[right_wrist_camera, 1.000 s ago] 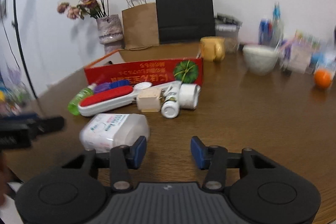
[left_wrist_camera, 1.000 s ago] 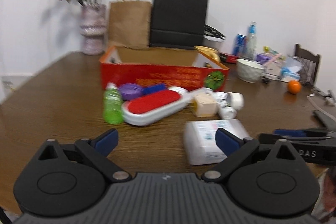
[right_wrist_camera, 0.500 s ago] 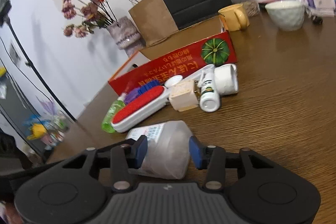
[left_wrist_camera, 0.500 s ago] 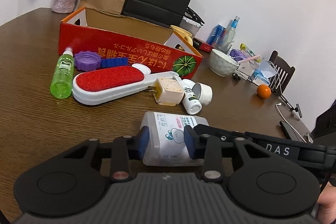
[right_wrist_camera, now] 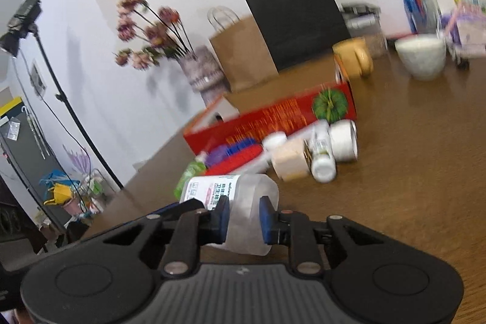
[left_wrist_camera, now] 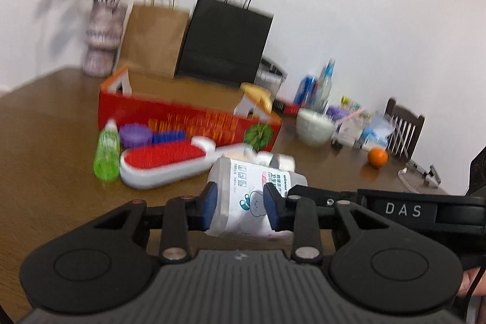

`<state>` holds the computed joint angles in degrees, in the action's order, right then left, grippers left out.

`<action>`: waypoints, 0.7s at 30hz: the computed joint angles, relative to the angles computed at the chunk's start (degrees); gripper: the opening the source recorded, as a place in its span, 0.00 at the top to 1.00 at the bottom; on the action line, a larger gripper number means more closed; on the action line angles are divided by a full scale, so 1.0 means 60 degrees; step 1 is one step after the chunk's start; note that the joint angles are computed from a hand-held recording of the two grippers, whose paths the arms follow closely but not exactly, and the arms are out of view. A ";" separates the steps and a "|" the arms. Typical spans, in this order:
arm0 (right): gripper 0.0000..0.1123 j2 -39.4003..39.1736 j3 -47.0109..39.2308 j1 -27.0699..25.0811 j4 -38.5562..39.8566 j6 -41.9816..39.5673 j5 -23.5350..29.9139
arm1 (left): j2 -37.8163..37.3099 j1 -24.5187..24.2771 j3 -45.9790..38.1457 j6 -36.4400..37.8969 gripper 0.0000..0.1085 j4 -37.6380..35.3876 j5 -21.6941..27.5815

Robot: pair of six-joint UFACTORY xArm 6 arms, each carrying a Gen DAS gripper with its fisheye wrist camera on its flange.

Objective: Organize rigid objects
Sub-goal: 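Carry the white container with the right gripper into the cardboard box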

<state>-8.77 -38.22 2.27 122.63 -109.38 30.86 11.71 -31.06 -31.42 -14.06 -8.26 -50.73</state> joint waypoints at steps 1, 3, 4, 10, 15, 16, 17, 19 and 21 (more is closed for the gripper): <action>0.81 -0.0172 0.0052 0.0000 0.0023 -0.0005 0.0038 | -0.0101 -0.0054 0.0056 0.0092 0.69 -0.0158 -0.0217; 0.82 -0.0333 -0.0034 0.0047 0.0097 -0.0051 0.0072 | -0.0285 0.0009 0.0032 0.0036 0.69 -0.0139 -0.0320; 0.82 -0.0312 -0.0170 0.0092 0.0087 -0.0014 0.0048 | -0.0385 0.0065 -0.0031 0.0044 0.69 -0.0161 -0.0231; 0.81 0.0511 -0.1561 0.0380 -0.0153 0.0477 -0.0271 | -0.0216 0.0437 -0.0896 0.0460 0.69 -0.0236 0.0045; 0.81 0.2382 -0.4157 0.0523 -0.1612 0.2148 -0.0584 | 0.0244 0.1477 -0.2734 0.0054 0.69 0.0908 0.1619; 0.81 0.2888 -0.4850 0.0533 -0.2070 0.2753 -0.0626 | 0.0468 0.1781 -0.3279 -0.0361 0.69 0.1398 0.1981; 0.81 0.3376 -0.5508 0.0553 -0.2511 0.3266 -0.0685 | 0.0783 0.2146 -0.3978 -0.0937 0.69 0.2118 0.2390; 0.82 0.4534 -0.7091 0.0614 -0.3753 0.4713 -0.0831 | 0.1400 0.2659 -0.5213 -0.1912 0.69 0.3214 0.3164; 0.82 0.5768 -0.8775 0.0701 -0.5135 0.6179 -0.0971 | 0.2137 0.3150 -0.6735 -0.3184 0.69 0.4650 0.4182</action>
